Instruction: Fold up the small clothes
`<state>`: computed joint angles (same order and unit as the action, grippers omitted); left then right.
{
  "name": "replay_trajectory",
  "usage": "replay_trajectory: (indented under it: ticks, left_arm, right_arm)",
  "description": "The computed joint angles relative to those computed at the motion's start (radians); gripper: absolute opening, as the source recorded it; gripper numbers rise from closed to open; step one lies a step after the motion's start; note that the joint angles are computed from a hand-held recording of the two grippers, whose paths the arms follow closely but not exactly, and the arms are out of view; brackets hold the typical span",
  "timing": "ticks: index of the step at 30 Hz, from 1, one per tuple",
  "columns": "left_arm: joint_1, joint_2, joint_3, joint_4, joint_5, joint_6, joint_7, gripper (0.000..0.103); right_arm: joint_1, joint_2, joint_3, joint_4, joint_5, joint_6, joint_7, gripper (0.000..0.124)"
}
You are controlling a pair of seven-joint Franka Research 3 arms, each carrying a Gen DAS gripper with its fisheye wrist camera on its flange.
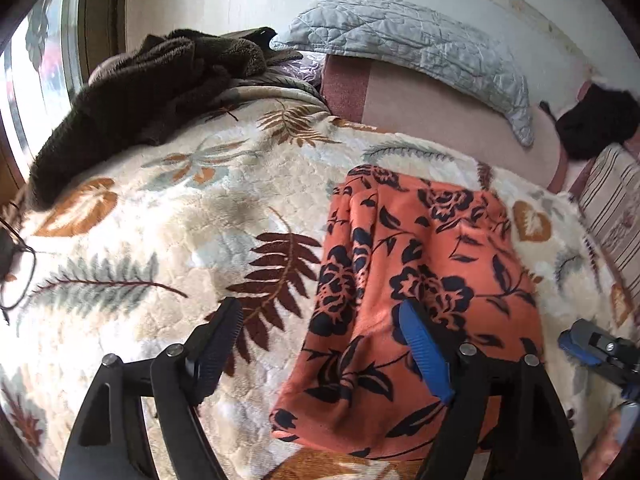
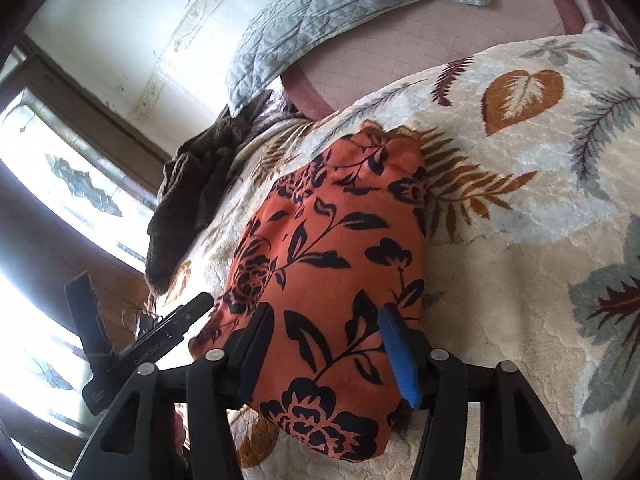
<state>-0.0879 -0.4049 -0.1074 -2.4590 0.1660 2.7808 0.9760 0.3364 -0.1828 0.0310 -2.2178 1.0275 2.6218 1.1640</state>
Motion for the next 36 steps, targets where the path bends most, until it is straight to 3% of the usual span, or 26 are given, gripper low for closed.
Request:
replay_trajectory:
  ticks: [3,6,10,15,22,27,32,33,34,36]
  left_arm:
    - [-0.182,0.027,0.183,0.011,-0.279,0.025,0.194,0.087]
    - [-0.323,0.079,0.331,0.07,-0.583,-0.069,0.405,0.087]
    - [-0.355,0.141,0.384,0.119,-0.813,-0.166,0.517,0.087]
    - [-0.33,0.185,0.372,0.154,-0.956,-0.236,0.611,0.087]
    - [-0.272,0.221,0.345,0.186,-1.144,-0.311,0.751,0.088]
    - [-0.222,0.248,0.288,0.214,-1.177,-0.317,0.791,0.088]
    - [-0.174,0.255,0.206,0.228,-1.147,-0.273,0.802,0.087]
    - [-0.164,0.254,0.189,0.229,-1.14,-0.262,0.802,0.08]
    - [-0.155,0.253,0.172,0.231,-1.134,-0.249,0.805,0.068]
    - [-0.138,0.248,0.138,0.235,-1.135,-0.224,0.821,0.058]
  right_arm:
    - [-0.02,0.011,-0.035,0.009,0.073,-0.044,0.021,0.071]
    - [-0.052,0.048,-0.058,0.029,0.143,-0.132,0.05,0.072]
    - [-0.101,0.109,-0.066,0.064,0.239,-0.26,0.057,0.082]
    - [-0.137,0.2,-0.034,0.135,0.222,-0.347,0.077,0.082]
    - [-0.141,0.311,0.027,0.254,0.2,-0.355,0.016,0.084]
    - [-0.141,0.353,0.055,0.307,0.208,-0.335,-0.024,0.082]
    - [-0.138,0.364,0.068,0.328,0.188,-0.313,-0.035,0.068]
    - [-0.139,0.358,0.069,0.325,0.188,-0.31,-0.039,0.067]
    - [-0.138,0.351,0.069,0.32,0.187,-0.302,-0.047,0.063]
    - [-0.138,0.332,0.069,0.312,0.194,-0.29,-0.068,0.059]
